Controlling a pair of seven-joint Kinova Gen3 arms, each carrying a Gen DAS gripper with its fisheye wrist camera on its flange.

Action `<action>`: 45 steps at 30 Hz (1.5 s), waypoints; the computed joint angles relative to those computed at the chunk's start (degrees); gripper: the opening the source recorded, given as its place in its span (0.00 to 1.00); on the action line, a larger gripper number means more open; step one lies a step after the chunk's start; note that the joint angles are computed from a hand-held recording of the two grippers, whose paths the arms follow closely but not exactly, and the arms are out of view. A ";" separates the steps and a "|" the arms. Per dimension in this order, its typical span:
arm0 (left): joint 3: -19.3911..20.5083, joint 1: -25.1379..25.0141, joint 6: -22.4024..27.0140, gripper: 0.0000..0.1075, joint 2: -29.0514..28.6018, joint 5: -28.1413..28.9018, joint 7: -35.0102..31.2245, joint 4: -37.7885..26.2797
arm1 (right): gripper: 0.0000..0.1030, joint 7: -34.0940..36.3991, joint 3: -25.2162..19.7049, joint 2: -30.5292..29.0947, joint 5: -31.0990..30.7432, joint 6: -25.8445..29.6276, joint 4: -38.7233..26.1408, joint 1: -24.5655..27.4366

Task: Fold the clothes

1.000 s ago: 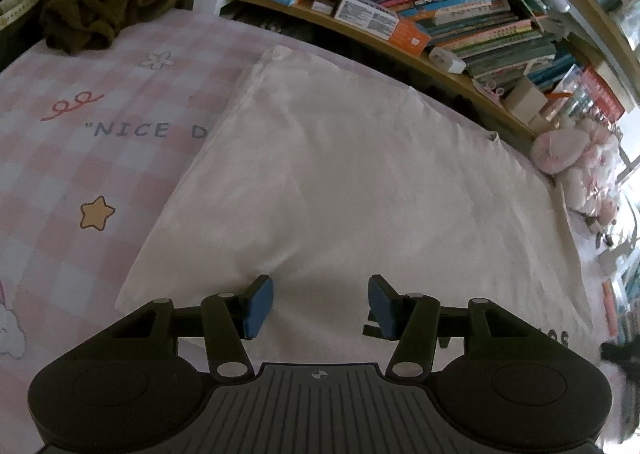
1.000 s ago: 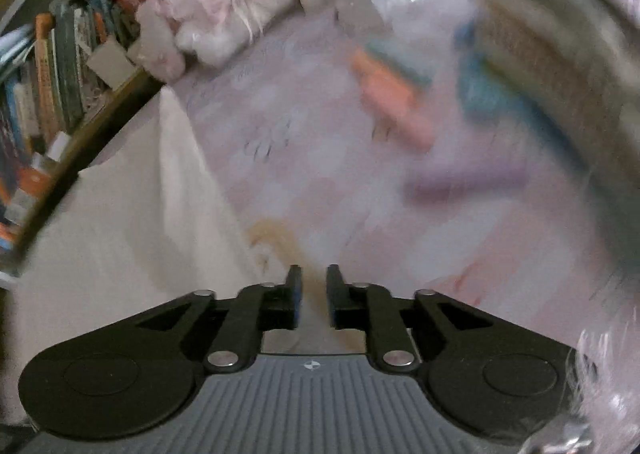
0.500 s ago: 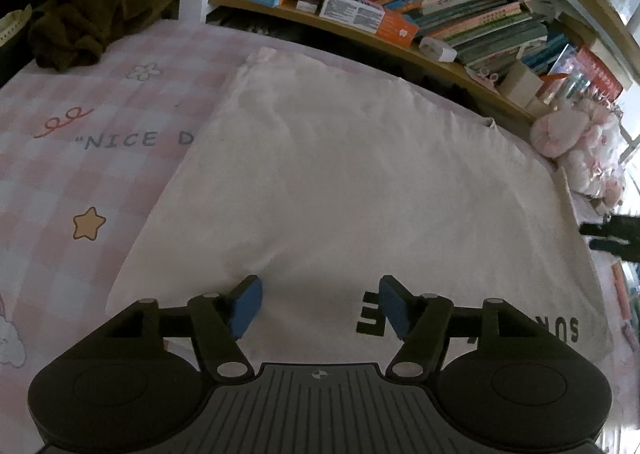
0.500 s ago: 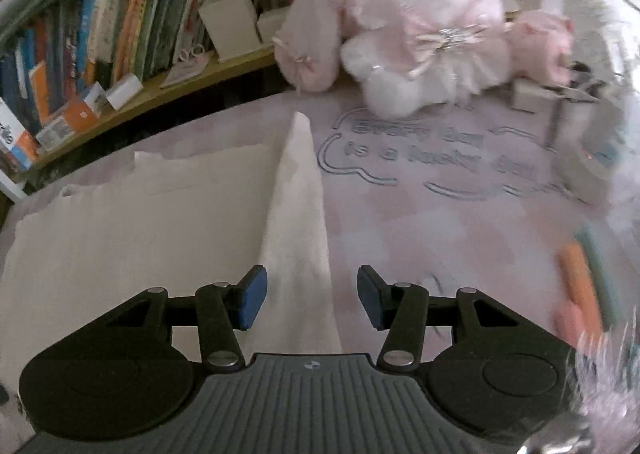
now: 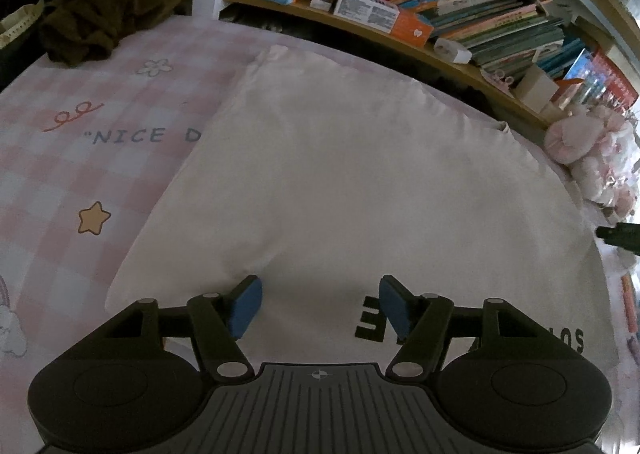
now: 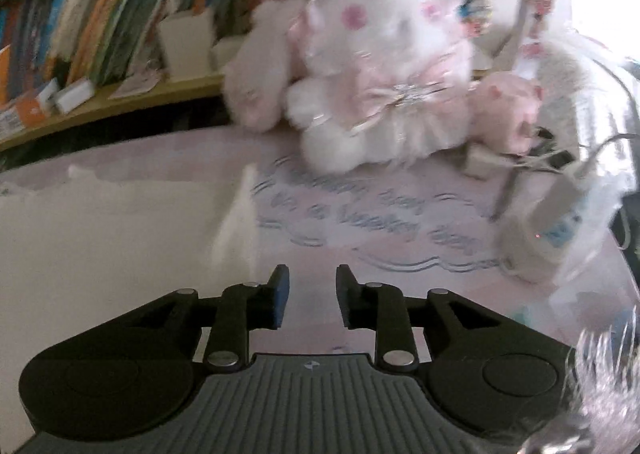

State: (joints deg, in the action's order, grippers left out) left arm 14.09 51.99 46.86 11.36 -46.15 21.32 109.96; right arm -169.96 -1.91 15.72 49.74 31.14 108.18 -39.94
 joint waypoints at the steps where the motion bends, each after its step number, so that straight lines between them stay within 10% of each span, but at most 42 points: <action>1: 0.04 0.06 0.30 0.64 0.20 0.04 -0.10 -0.25 | 0.24 -1.35 0.60 -0.62 0.64 -0.30 0.66 -0.47; 8: -0.22 1.53 3.10 0.71 1.83 -0.30 0.11 -2.17 | 0.30 -1.20 0.07 -8.74 0.59 -9.61 7.00 -2.20; 14: -0.73 2.73 5.23 0.72 2.90 -0.05 1.19 -3.90 | 0.30 12.78 -14.69 -9.65 -11.20 -14.45 9.40 8.72; 18: -0.92 2.97 5.59 0.72 3.03 0.19 1.47 -4.24 | 0.29 17.97 -12.33 -7.58 -15.49 -10.08 8.95 5.59; 25: -1.02 2.66 4.04 0.76 2.34 -0.28 1.55 -3.14 | 0.34 7.15 -5.35 -9.95 -6.24 -3.05 11.94 -3.07; 35: -0.36 0.86 -1.50 0.83 0.37 -1.43 -1.62 0.11 | 0.37 -10.23 -16.00 -10.57 1.07 12.30 9.18 -7.71; 45: 0.72 -4.82 -13.58 0.83 -5.13 -3.49 -1.75 7.73 | 0.42 -13.78 -16.36 -0.89 0.33 16.56 -3.14 -21.12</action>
